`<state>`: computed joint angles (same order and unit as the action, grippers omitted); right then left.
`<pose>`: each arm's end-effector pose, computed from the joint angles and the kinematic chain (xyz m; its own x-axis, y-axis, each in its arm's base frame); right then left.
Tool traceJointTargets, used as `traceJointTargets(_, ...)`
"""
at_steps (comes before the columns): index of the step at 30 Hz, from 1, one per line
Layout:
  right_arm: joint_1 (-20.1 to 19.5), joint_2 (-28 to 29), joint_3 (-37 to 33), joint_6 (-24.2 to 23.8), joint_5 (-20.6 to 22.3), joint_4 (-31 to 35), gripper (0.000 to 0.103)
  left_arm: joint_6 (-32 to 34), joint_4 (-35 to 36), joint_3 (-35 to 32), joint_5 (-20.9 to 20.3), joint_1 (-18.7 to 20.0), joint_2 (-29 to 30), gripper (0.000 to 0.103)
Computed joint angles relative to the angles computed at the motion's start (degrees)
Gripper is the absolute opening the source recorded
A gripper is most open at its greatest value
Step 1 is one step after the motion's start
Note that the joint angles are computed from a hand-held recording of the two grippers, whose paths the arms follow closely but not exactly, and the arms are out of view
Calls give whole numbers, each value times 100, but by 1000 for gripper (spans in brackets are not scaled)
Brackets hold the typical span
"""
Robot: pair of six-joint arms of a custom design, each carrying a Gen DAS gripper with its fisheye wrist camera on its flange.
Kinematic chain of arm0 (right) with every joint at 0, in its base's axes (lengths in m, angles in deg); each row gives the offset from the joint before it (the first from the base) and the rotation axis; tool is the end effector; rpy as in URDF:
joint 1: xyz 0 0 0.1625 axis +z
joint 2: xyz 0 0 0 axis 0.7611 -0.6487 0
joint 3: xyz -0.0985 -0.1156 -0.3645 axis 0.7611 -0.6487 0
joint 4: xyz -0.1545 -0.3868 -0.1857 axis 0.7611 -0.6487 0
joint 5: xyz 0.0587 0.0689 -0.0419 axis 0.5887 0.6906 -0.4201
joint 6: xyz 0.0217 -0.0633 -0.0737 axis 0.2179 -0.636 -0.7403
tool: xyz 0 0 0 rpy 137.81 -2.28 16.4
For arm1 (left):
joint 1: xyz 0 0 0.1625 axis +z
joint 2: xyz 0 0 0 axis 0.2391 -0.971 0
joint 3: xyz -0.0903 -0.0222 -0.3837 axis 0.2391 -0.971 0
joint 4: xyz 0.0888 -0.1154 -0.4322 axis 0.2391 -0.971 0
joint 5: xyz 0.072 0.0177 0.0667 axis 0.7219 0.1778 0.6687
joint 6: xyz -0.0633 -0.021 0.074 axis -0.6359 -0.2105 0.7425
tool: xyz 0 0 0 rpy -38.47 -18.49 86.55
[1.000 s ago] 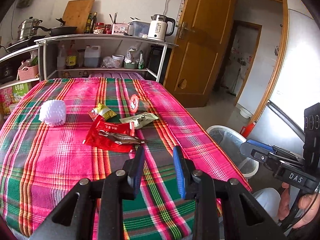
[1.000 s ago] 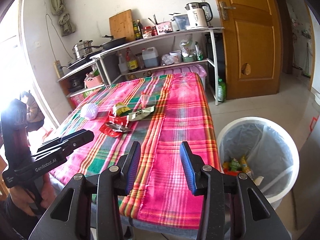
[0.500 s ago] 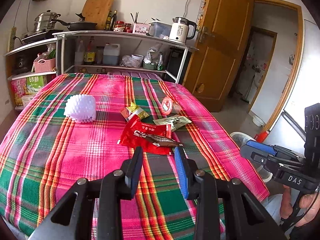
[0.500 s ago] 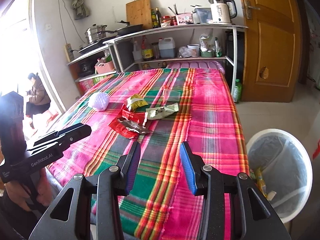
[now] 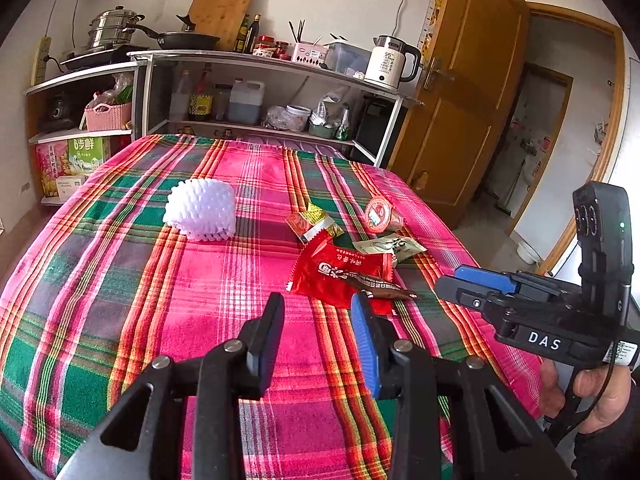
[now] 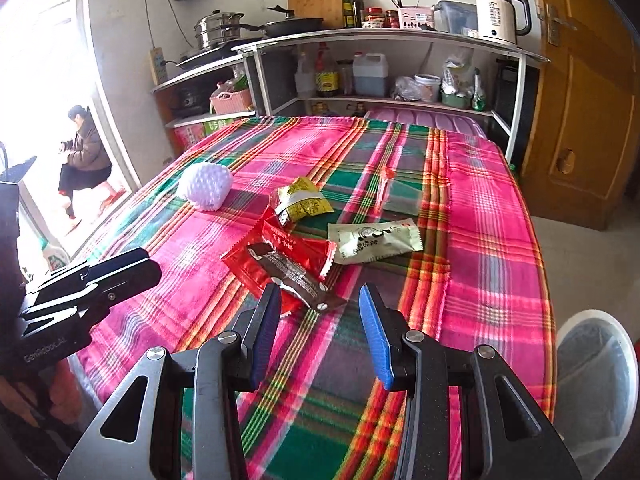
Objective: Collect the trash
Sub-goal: 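Close the right gripper on the dark brown snack stick wrapper, then grasp the red snack wrapper with the left gripper while the right holds the brown wrapper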
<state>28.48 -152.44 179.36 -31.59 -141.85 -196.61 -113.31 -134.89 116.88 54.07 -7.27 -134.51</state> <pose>0.0475 -0.4427 0.1405 -0.3753 -0.8958 0.2382 -0.9269 0.3637 -0.0924 -0.2413 -0.2461 -0.0443 -0.7684 -0.4965 -0.4037 0.2184 0.3896 -0.8947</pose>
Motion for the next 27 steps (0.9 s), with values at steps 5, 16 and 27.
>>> traceJointTargets(5, 258, 597, -173, 5, -328, -273, 42, -30, -63, 180, -1, 35, -174, 37)
traceJointTargets(16, 481, 1043, -312, -44, -981, -412, 30, 271, -531, 431, 193, 227, -411, 39)
traceJointTargets(27, 165, 391, -229, 21, -640, 103, 22, 1695, -2208, 621, 526, 916, -437, 48)
